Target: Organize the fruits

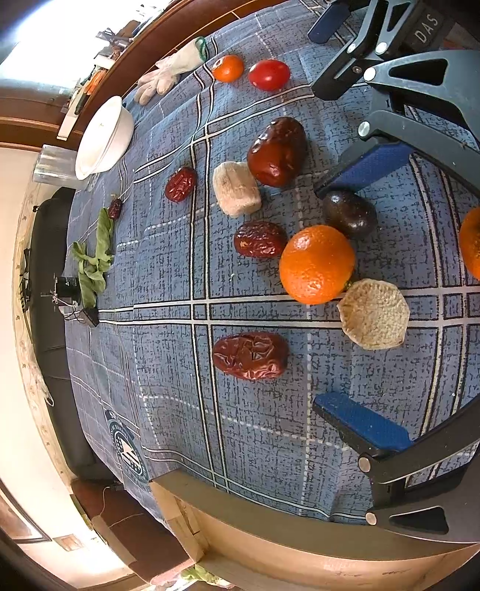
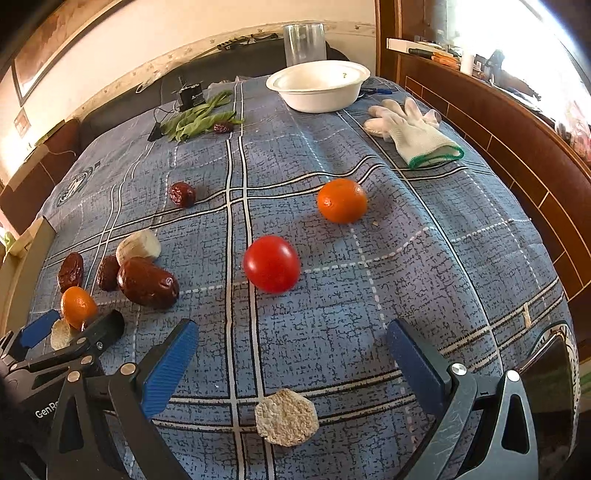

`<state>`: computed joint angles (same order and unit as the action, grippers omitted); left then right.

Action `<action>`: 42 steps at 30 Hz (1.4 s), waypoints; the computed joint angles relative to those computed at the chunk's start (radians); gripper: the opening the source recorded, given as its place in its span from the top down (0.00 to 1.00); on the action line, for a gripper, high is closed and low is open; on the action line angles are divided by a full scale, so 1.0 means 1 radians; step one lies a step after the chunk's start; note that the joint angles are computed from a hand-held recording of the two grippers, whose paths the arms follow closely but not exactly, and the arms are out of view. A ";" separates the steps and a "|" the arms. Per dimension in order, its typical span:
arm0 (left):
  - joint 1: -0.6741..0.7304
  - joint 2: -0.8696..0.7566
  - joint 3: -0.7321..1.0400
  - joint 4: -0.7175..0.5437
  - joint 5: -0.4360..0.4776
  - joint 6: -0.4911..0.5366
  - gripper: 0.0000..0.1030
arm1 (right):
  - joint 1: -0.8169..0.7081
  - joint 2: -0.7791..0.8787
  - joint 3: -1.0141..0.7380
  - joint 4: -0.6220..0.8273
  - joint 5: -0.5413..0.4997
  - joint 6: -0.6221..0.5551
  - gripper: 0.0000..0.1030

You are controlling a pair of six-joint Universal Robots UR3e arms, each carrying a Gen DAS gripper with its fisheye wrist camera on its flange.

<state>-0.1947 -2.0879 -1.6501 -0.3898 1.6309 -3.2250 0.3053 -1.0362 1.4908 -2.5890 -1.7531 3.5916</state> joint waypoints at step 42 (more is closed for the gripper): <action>0.449 0.919 -0.695 0.478 -0.356 0.079 0.00 | 0.069 -0.384 0.241 -0.486 -0.167 -0.084 0.00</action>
